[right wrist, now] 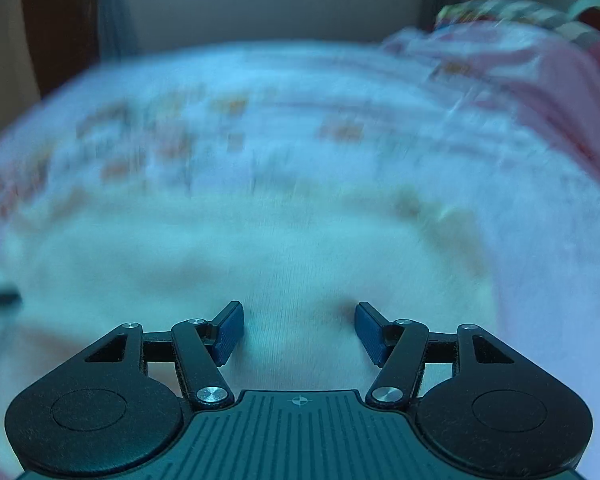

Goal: Fold small clothes

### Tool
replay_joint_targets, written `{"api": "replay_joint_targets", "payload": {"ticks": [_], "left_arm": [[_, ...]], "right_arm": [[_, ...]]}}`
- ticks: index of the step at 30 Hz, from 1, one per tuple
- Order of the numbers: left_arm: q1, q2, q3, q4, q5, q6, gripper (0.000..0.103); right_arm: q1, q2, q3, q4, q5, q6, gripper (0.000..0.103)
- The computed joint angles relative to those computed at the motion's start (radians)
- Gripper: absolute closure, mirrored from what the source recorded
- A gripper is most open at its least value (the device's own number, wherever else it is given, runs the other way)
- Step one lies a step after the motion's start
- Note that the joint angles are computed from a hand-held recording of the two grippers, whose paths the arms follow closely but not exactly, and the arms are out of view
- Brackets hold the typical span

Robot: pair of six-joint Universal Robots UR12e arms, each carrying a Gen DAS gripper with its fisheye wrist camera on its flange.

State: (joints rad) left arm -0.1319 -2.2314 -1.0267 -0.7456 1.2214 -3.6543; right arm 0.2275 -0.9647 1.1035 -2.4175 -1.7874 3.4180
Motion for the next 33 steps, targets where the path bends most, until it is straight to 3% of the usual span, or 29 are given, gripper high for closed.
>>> {"api": "replay_joint_targets", "payload": {"ticks": [1, 3, 6, 7, 9, 11, 13, 15, 16, 18, 21, 23, 26, 27, 33], "left_arm": [[-0.004, 0.000, 0.004, -0.004, 0.014, 0.009, 0.071], [-0.012, -0.001, 0.011, -0.014, 0.043, 0.041, 0.075], [-0.019, 0.002, 0.011, -0.005, 0.071, 0.071, 0.082], [-0.020, 0.002, 0.010, -0.002, 0.077, 0.073, 0.084], [-0.021, 0.004, 0.008, 0.005, 0.082, 0.073, 0.086], [-0.025, 0.008, 0.006, 0.015, 0.090, 0.081, 0.088], [-0.031, 0.010, 0.008, 0.026, 0.104, 0.115, 0.088], [-0.034, 0.007, 0.016, 0.028, 0.106, 0.135, 0.088], [-0.034, 0.003, 0.021, 0.018, 0.110, 0.132, 0.088], [-0.030, -0.001, 0.024, -0.012, 0.094, 0.117, 0.086], [-0.017, 0.002, 0.005, -0.013, 0.048, 0.081, 0.074], [-0.005, 0.001, -0.003, -0.003, 0.002, 0.021, 0.073], [0.004, -0.004, -0.005, 0.012, -0.042, -0.055, 0.079], [0.005, -0.006, -0.004, 0.010, -0.054, -0.058, 0.086], [-0.008, -0.001, 0.007, 0.001, -0.010, -0.013, 0.090]], "right_arm": [[0.005, 0.003, 0.003, -0.010, -0.019, -0.040, 0.042], [0.004, -0.001, 0.004, -0.009, -0.013, -0.032, 0.042], [0.002, -0.023, 0.047, -0.142, 0.011, 0.011, 0.042], [0.006, -0.021, 0.043, -0.136, 0.014, -0.008, 0.042], [0.010, -0.003, 0.014, -0.037, 0.038, -0.094, 0.042], [0.024, 0.005, 0.011, -0.033, -0.008, -0.150, 0.042], [0.018, -0.003, 0.013, -0.044, 0.023, -0.086, 0.042], [0.009, -0.022, 0.051, -0.143, 0.056, -0.022, 0.042], [0.013, -0.021, 0.048, -0.139, 0.031, -0.026, 0.042], [0.012, -0.007, 0.012, -0.044, 0.053, -0.062, 0.042], [0.016, -0.010, 0.020, -0.051, 0.043, -0.070, 0.042], [0.016, -0.007, 0.016, -0.048, 0.042, -0.072, 0.042], [0.019, -0.007, 0.019, -0.049, 0.032, -0.071, 0.042], [0.019, -0.006, 0.017, -0.050, 0.031, -0.069, 0.042], [0.015, -0.009, 0.021, -0.054, 0.040, -0.060, 0.042]]}}
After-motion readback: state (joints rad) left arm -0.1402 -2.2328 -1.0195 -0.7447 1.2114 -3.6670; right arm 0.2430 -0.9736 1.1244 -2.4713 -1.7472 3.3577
